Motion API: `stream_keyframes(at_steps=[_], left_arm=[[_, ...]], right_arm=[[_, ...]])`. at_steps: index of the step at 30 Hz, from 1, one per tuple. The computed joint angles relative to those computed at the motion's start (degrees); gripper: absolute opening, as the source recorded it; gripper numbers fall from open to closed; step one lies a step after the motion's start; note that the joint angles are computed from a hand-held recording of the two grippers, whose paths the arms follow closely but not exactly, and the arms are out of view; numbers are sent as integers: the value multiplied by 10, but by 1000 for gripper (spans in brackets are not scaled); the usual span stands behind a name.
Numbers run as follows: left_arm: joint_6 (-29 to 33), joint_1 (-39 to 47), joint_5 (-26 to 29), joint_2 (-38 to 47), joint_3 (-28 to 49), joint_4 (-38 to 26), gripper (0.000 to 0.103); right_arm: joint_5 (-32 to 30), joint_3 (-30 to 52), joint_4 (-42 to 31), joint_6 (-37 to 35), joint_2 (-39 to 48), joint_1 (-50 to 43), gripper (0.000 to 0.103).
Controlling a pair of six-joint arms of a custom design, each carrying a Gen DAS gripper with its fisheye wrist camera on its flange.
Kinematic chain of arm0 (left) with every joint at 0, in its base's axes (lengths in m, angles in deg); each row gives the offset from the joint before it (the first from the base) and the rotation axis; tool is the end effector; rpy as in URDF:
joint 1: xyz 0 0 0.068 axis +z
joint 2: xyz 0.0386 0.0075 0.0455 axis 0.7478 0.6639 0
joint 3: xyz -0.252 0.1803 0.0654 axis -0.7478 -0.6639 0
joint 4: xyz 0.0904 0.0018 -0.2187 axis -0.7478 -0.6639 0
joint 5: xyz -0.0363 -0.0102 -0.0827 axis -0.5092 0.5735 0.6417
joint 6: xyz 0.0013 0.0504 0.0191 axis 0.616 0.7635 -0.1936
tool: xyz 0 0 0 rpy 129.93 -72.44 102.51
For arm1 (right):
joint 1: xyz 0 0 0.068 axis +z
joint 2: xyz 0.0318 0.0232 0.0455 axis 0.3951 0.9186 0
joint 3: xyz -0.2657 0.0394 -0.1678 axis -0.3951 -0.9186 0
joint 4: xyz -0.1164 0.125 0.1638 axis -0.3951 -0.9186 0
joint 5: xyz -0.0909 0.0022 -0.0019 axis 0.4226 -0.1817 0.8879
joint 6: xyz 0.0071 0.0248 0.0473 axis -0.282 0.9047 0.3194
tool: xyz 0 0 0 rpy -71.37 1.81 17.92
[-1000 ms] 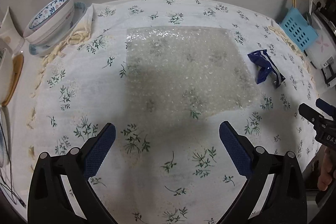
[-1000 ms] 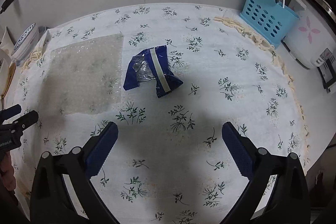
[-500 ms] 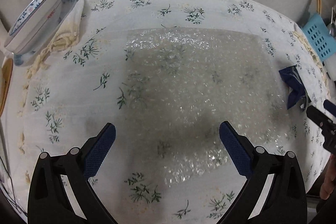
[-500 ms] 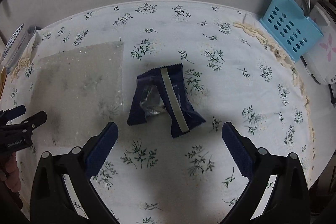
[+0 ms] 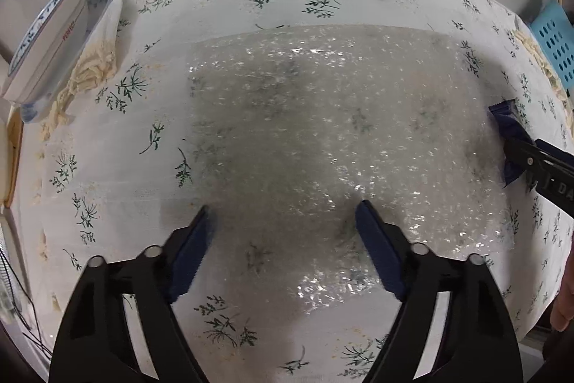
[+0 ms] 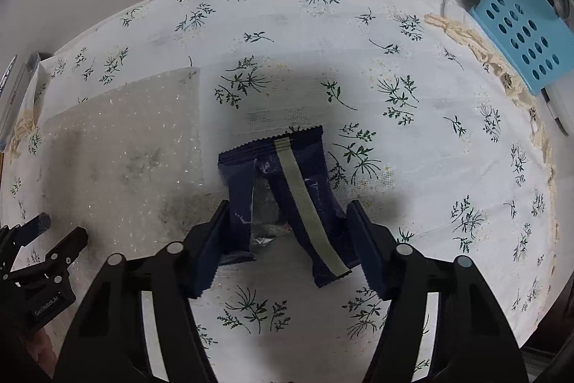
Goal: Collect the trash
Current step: 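Grasp the bubble wrap sheet with the left tool while the right tool grasps the navy snack bag, then lift the bubble wrap and navy bag and carry both over the black bin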
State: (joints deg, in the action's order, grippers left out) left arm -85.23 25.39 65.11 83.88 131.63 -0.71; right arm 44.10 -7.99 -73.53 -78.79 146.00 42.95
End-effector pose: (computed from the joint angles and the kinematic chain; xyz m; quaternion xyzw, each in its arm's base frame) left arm 0.2488 -0.0988 0.2091 -0.2350 0.9659 0.0353 0.1028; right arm 0.3596 0.1299 0.2134 -0.2336 0.9633 0.0307 0.1287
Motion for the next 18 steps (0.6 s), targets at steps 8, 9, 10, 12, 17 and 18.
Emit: stream_keyframes(at_steps=[8, 9, 10, 12, 17, 18], left_arm=[[-5, -18, 14, 24, 40, -17, 31], [-6, -21, 17, 28, 45, -16, 23], [-6, -22, 18, 30, 47, -17, 19], [-3, -23, 20, 30, 46, -12, 15], [-9, -41, 9, 10, 38, -9, 12], [-13, -44, 8, -3, 31, -9, 12]], right_arm=[[-1, -13, 10, 6, -3, -4, 29], [-7, -15, 9, 5, -4, -7, 26], [-7, -18, 9, 6, -7, -8, 25], [-8, -23, 11, 4, -11, -9, 24], [-15, -45, 18, -1, -41, -16, 23], [-16, -52, 20, -4, -52, -18, 23]])
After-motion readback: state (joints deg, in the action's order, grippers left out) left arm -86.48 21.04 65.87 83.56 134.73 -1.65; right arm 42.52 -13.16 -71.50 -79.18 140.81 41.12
